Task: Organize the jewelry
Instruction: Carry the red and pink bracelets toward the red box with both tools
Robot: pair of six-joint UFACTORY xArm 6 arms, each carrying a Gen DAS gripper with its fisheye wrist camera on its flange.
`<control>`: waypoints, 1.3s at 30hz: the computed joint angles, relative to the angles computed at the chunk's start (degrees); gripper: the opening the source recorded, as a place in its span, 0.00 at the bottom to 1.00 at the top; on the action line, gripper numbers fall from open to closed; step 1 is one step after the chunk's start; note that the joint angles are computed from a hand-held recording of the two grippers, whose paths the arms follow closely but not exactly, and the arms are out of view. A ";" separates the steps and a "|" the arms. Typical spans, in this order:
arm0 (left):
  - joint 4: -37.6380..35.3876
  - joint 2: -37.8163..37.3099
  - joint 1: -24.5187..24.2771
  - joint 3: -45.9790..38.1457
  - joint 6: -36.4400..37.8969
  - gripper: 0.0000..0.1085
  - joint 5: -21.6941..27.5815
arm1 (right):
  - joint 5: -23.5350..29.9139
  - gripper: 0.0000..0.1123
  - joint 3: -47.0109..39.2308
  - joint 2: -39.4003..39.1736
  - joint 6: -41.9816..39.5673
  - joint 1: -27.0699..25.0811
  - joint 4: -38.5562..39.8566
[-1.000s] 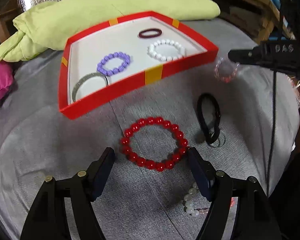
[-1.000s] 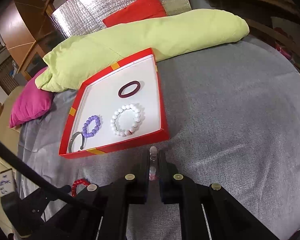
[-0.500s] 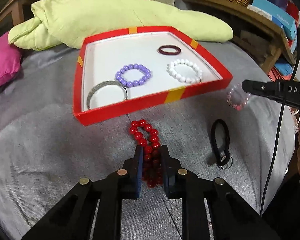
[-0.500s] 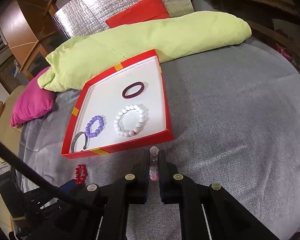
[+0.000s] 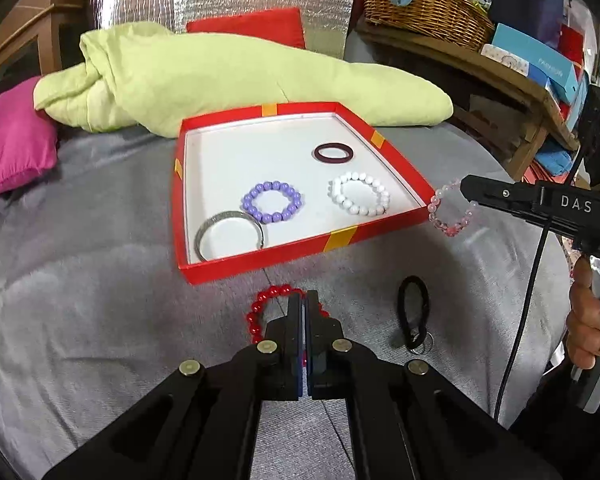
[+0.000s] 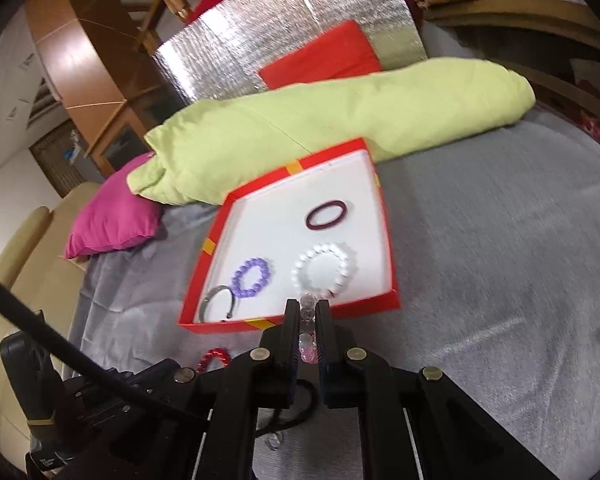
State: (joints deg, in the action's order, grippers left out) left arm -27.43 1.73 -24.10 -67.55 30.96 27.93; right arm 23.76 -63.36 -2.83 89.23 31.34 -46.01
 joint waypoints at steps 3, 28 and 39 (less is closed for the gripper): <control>4.45 1.54 0.27 -1.20 -4.06 0.02 1.53 | 0.59 0.08 -0.63 0.52 -0.92 0.32 0.50; 3.77 2.76 -1.90 -0.54 -4.04 0.01 -2.26 | 1.78 0.08 -0.16 0.22 -1.96 0.16 1.88; 3.57 0.96 -0.38 0.64 -4.50 0.02 -3.91 | 1.14 0.08 -0.85 0.68 -1.04 0.39 0.07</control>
State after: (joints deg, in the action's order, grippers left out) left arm -23.86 2.68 -24.47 -66.91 26.46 24.02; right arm 24.91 -64.21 -2.15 88.19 31.72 -45.94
